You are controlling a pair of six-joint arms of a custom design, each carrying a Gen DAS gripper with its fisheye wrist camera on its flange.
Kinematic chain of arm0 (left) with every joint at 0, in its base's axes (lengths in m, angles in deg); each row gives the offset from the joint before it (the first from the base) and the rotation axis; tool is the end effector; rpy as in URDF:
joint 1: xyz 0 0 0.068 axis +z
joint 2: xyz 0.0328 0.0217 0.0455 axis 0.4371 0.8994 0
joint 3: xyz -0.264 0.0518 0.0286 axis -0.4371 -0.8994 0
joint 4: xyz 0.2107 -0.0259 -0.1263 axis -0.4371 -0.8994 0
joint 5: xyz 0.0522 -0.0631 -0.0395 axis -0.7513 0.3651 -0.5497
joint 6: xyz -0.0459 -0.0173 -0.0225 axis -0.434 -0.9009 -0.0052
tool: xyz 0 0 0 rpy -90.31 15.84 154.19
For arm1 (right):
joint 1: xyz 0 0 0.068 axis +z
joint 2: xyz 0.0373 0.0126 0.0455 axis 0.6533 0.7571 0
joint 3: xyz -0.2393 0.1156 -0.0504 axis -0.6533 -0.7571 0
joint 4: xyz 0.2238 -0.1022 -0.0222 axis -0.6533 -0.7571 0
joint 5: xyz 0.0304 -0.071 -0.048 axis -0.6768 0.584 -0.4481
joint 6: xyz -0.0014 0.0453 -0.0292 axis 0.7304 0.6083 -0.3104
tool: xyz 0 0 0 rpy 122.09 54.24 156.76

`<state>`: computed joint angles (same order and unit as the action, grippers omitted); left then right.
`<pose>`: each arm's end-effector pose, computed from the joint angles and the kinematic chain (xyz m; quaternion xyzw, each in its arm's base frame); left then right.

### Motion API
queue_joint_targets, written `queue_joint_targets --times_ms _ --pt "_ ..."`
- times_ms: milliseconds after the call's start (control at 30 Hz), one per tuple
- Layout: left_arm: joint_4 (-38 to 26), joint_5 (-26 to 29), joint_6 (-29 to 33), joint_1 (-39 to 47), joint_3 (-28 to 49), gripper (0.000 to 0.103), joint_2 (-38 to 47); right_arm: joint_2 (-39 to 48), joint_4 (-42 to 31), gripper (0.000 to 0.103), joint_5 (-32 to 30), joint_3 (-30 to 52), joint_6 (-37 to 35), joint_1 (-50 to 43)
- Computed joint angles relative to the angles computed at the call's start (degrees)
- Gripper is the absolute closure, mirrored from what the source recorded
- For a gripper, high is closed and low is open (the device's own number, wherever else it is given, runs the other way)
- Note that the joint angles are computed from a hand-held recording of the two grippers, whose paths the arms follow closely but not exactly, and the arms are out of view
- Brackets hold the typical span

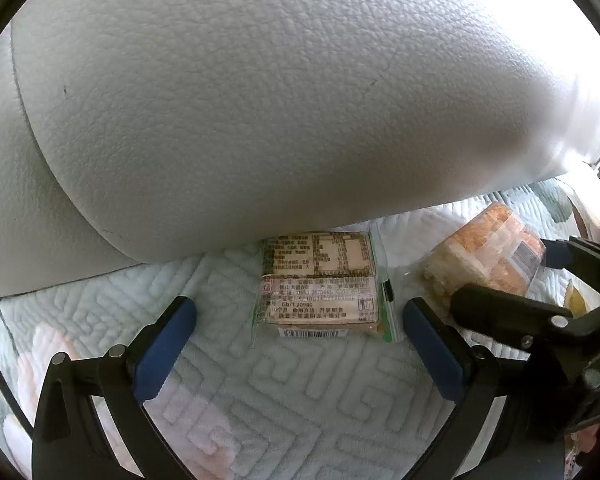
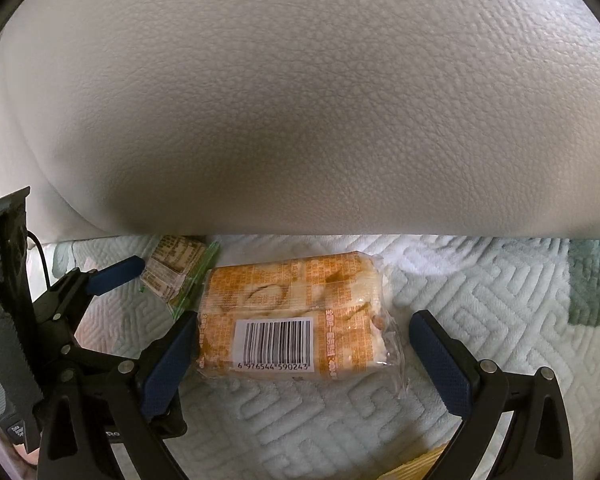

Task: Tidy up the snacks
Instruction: 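Grasp the brown wafer pack with the left gripper while the right grasps the orange biscuit pack, then carry both packs over the gold bowl and open both grippers to drop them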

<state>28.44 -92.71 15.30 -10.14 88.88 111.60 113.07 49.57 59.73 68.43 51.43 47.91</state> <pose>0.2823 -0.2033 0.0657 0.2657 0.9039 -0.0857 0.3240 0.2809 0.0413 0.0947 0.0920 0.9546 0.1467 0.2425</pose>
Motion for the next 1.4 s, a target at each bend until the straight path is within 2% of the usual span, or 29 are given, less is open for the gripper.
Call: queue_joint_targets --times_ms 33,100,233,300,333,467,600,633,700,733,800,867,933,1067,1133,1200,1233,1367,1400 --pt "0.1 -0.24 -0.28 -0.15 0.02 0.0 0.07 -0.57 1.57 0.004 0.05 -1.45 0.14 -0.17" --pt "0.33 -0.29 -0.58 -0.27 0.25 0.0 0.37 -1.79 4.02 0.018 0.89 -3.83 0.9 -0.24" --pt "0.81 0.3 -2.39 0.07 1.06 0.001 1.02 -3.56 8.52 0.023 -0.11 -7.93 0.19 -1.78" --pt "5.49 1.69 -1.86 0.28 -1.65 0.042 0.17 -4.96 10.36 0.023 0.48 -9.8 -0.32 -1.49" --pt "7.7 2.6 -1.62 0.36 -3.2 0.057 -0.66 -5.82 10.86 0.023 0.77 -10.63 -0.46 -1.3" --pt "8.38 -1.01 -1.28 -1.65 -3.64 0.058 -0.62 -11.94 11.27 0.023 1.26 -15.0 1.25 -1.45" --pt "11.22 3.22 -5.53 -0.77 -8.13 0.058 -3.25 -21.05 7.48 0.023 -1.07 -18.97 5.05 -2.53" --pt "12.69 4.45 -6.74 -0.66 -11.36 0.058 -5.39 -23.58 5.84 0.023 -1.74 -19.45 5.33 -3.14" --pt "13.7 3.12 -7.25 -1.75 -15.96 0.059 -9.33 -32.64 0.15 0.023 -4.8 -20.58 6.22 -5.9" --pt "12.12 2.17 -7.63 -2.59 -17.4 0.058 -12.09 -35.71 -2.11 0.023 -6.15 -20.7 6.19 -7.48" --pt "9.5 1.43 -8.68 -3.93 -19.12 0.059 -16.98 -44.95 -11.08 0.023 -9.68 -19.24 5.05 -12.63" --pt "6.85 -1.91 -9.24 -6.49 -21.03 0.059 -23.15 -50.82 -18.96 0.023 -12.64 -16.33 2.9 -17.36" --pt "2.24 -4.99 -10.76 -9.95 -21.89 0.059 -29.82 -55.03 -26.81 0.023 -15.02 -12.4 0.13 -21.76" --pt "-9.87 -8.55 -16.49 -16.28 -18.44 0.059 -39.5 -61.08 -42.39 0.023 -21.12 -3.86 -7.23 -32.15" --pt "-16.42 -11.25 -19.18 -21.1 -14.29 0.059 -42.83 -60.51 -46.99 0.023 -24.42 0.36 -10.97 -37.19" --pt "-20.7 -15.34 -20.53 -26.28 -9.9 0.058 -43.58 -59.62 -55.23 0.023 -30.0 5.89 -19.21 -46.6" --pt "-22.73 -16.31 -20.6 -27.67 -8.03 0.058 -44.16 -58.09 -56.54 0.023 -31.18 7.79 -21.01 -48.37" --pt "-26.18 -20.66 -23.04 -36.2 0.55 0.058 -40.59 -50.94 -72.22 0.023 -39.66 17.1 -40.26 -65.22" --pt "-26.63 -21.78 -24.14 -38.4 2.93 0.058 -38.61 -47.03 -77.18 0.023 -41.34 19.98 -47.63 -70.64"
